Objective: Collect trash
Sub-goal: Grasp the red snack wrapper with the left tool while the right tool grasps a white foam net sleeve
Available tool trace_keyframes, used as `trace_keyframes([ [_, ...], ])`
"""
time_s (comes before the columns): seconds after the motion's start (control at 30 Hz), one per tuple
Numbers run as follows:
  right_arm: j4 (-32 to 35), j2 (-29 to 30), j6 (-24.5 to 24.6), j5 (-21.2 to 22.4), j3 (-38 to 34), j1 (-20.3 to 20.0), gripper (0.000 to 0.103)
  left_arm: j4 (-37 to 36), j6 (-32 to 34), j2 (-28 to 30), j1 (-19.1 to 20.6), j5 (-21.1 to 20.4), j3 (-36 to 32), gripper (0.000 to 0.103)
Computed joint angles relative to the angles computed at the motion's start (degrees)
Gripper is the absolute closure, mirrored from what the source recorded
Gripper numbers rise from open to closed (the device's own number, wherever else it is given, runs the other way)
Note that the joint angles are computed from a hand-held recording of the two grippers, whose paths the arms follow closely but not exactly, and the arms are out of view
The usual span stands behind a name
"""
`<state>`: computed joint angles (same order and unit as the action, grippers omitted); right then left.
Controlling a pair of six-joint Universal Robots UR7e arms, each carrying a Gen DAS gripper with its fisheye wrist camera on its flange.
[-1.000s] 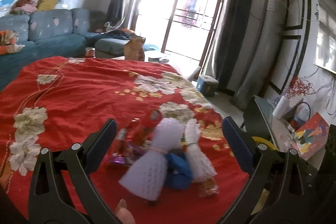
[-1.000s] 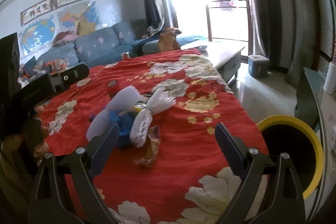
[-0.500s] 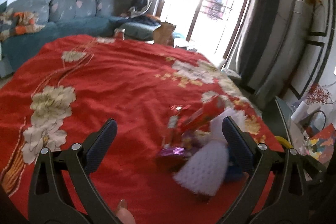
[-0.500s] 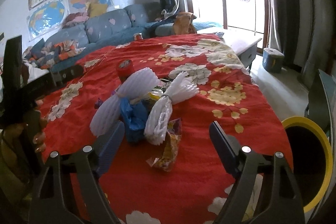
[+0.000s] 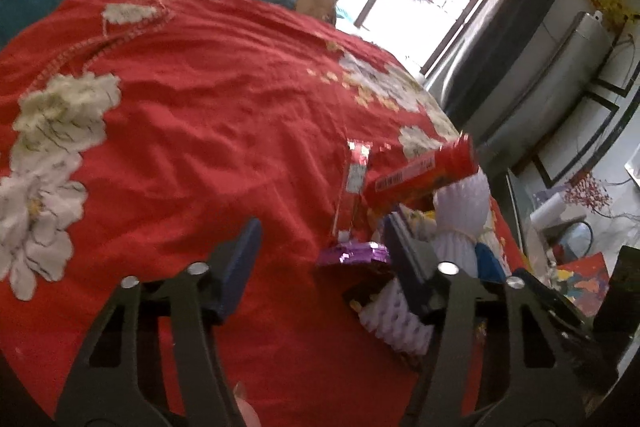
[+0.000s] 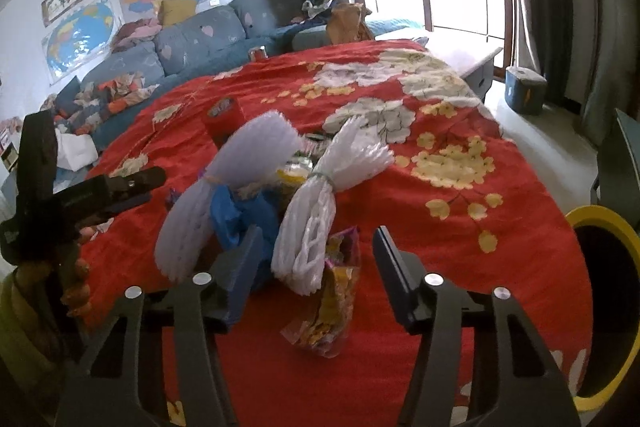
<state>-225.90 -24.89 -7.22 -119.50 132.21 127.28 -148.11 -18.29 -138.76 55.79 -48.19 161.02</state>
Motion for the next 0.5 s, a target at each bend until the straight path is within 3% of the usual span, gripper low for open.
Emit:
trace_keyframes([
  [0.27,-0.67,1.52,-0.54,0.15,0.19,-0.08,0.066,-11.52,3.5,11.17,5.91,-6.65,-1.6,0.063],
  [0.4,-0.44,1.45,-0.7,0.89,0.52,-0.71,0.081,-16.66,5.11,17.9,8.83,-9.38,-3.42,0.069],
  [0.5,-0.7,1.5,-1.43,1.16,0.68,-0.83,0.085,-18.48,5.74,21.73,11.55,-12.38,-4.9,0.073],
])
